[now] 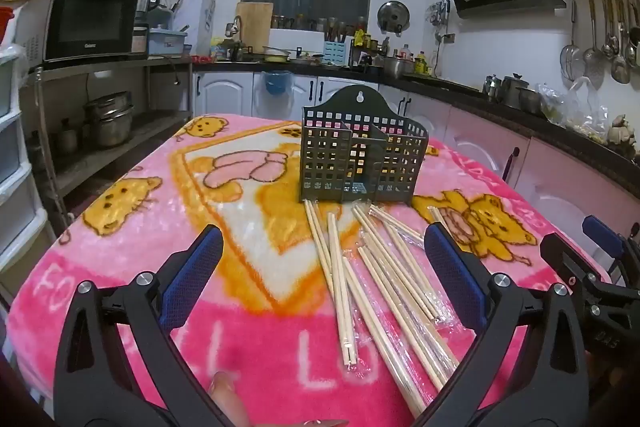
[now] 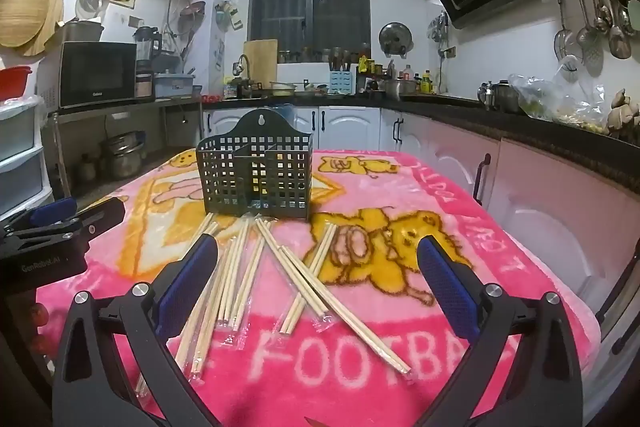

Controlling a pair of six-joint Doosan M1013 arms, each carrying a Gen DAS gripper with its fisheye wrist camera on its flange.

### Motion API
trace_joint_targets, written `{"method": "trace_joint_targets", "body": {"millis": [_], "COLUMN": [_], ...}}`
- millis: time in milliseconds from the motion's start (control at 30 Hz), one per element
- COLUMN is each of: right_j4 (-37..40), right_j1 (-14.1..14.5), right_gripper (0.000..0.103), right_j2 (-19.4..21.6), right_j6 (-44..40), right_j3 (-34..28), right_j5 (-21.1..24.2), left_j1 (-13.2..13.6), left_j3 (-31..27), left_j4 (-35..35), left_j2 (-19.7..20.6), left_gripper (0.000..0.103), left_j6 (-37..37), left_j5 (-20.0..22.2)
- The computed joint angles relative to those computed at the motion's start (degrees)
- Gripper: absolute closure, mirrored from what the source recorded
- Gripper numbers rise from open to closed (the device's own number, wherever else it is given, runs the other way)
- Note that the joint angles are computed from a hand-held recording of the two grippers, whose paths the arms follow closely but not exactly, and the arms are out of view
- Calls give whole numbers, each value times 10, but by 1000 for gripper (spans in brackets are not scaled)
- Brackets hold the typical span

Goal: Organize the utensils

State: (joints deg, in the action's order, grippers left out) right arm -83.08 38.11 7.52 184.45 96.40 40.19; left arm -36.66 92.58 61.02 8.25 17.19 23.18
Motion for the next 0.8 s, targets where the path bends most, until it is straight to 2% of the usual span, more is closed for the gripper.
{"method": "trace_joint_targets", "body": {"millis": [800], "right_j4": [-11], "right_j1": [3], "right_gripper": [6], "right_j2": [-3], "right_j6": [5], "right_j3": [-1], "right_j5": [9], "left_j1": [0], "left_j3": [1], "left_j4": [6], "left_j2": [0], "left_gripper": [10], "left_j6": [-11], "left_j5": [-2]}}
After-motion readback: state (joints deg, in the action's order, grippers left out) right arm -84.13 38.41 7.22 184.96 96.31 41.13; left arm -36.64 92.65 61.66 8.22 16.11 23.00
